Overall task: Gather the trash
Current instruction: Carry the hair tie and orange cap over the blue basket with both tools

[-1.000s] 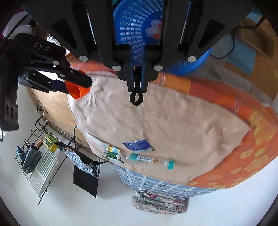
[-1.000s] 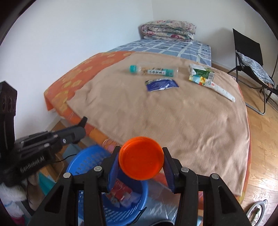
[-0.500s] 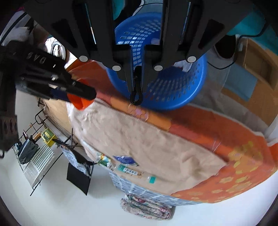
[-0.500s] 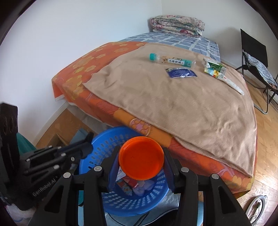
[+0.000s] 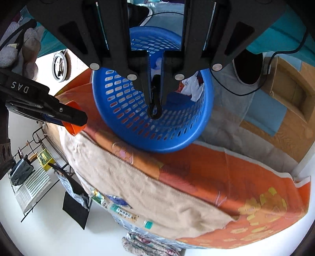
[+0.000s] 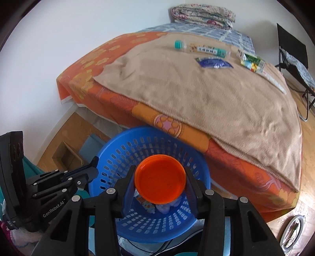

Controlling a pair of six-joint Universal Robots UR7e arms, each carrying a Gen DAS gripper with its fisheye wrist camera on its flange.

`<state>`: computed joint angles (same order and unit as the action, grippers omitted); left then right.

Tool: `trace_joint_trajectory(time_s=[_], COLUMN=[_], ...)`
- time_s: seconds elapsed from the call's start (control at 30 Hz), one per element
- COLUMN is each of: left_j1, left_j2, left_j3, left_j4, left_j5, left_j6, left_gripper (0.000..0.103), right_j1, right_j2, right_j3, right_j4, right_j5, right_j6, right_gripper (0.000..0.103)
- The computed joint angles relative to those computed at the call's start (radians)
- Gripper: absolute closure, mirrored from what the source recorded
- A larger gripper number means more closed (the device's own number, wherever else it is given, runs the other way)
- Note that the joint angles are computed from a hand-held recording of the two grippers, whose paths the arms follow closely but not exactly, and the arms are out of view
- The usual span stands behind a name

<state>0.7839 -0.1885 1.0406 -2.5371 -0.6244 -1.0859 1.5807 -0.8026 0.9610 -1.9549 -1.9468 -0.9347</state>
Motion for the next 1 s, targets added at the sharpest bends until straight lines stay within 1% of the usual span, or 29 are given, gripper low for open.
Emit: trace_joint_trajectory(time_s=[0.1,0.33,0.67,0.83,1.0], left_j1=[0.006,0.012,0.019,0.022,0.026], left_j2=[-0.001,0.009,0.023,0.024,0.034], left_j3=[0.006,-0.012,-0.042,-0.044,-0.063], left_j4=[0.002,0.023,0.078,0.077,0.1], left_j5=[-0.019,-0.033,-0.041,-0.047,-0.057], left_j6=[-0.011,-0.015,-0.03,-0.024,-0.019], left_gripper=[0.098,0.098,0.098,0.098,0.098], right_j1=[-0.004,-0.011,-0.025,-0.027,-0.031], right_j2=[0.002,0.0,0.001,0.004,0.004], right_j3=[0.008,0.023,0.025,0.026,0.02], right_j4=[0.0,0.006,0.027,0.023,0.022], right_j5=[-0.005,-0.008,0.007,0.007,0.026], right_j6=[0.007,0.001,-0.002,-0.002,0.003], right_gripper=[0.056,0.056,0.056,0.056,0.056])
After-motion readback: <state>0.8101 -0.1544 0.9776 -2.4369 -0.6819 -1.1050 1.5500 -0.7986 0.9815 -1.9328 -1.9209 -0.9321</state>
